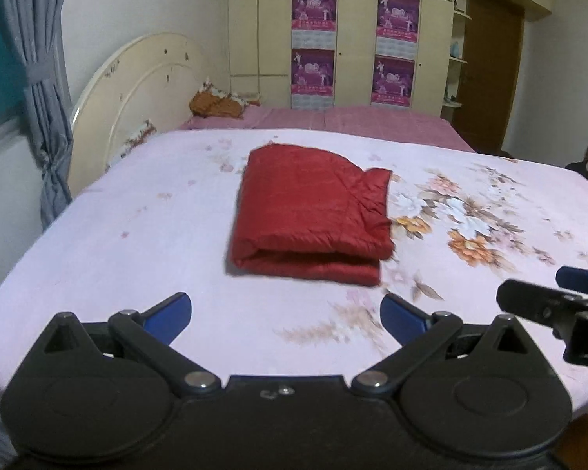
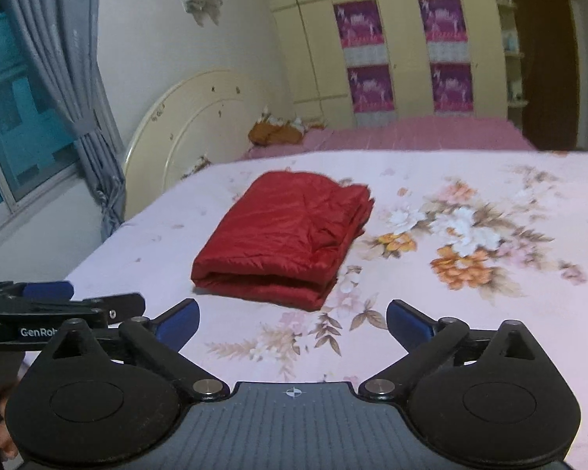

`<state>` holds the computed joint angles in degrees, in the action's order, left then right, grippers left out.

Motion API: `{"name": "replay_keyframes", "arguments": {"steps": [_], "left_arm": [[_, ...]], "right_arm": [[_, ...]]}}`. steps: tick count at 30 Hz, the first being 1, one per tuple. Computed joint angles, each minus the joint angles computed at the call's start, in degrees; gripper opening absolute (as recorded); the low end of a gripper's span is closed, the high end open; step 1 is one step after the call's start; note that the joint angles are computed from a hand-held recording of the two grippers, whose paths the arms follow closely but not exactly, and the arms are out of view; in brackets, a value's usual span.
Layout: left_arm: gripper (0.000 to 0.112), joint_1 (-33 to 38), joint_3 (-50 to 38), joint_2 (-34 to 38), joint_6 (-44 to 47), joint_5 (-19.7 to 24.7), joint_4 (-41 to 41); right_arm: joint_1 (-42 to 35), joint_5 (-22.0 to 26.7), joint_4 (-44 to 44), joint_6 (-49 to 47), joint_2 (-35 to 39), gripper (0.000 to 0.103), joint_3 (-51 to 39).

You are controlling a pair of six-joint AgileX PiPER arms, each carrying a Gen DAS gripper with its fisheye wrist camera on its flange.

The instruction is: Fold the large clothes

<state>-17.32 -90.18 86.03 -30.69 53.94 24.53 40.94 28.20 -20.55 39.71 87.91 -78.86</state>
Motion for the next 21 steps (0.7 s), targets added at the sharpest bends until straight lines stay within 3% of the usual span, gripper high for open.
{"name": "replay_keyframes", "arguments": {"steps": [4,7,9,21], "left_arm": [[0.103,-3.62,2.37,-3.75,-4.75,2.18,5.26],[0.103,-3.90,2.00,-5.21,-4.01,3.81,4.10],[0.103,-3.79,1.78,-5.95,-3.93,4.48,3.57],[0.103,-4.75,0.32,-6.67,-7.09,8.13,6.23]], "right_arm": [[3.69,1.57,-10.84,11.60,-4.34,0.103,2.97],[6.83,5.85,-16.53,16.62,-4.96,0.103,2.05],[8.15,8.15,-17.57,16.99,-5.33,0.103,1.49],[9.95,8.63,-21.76,20.81,-8.82,0.103,4.40]]}}
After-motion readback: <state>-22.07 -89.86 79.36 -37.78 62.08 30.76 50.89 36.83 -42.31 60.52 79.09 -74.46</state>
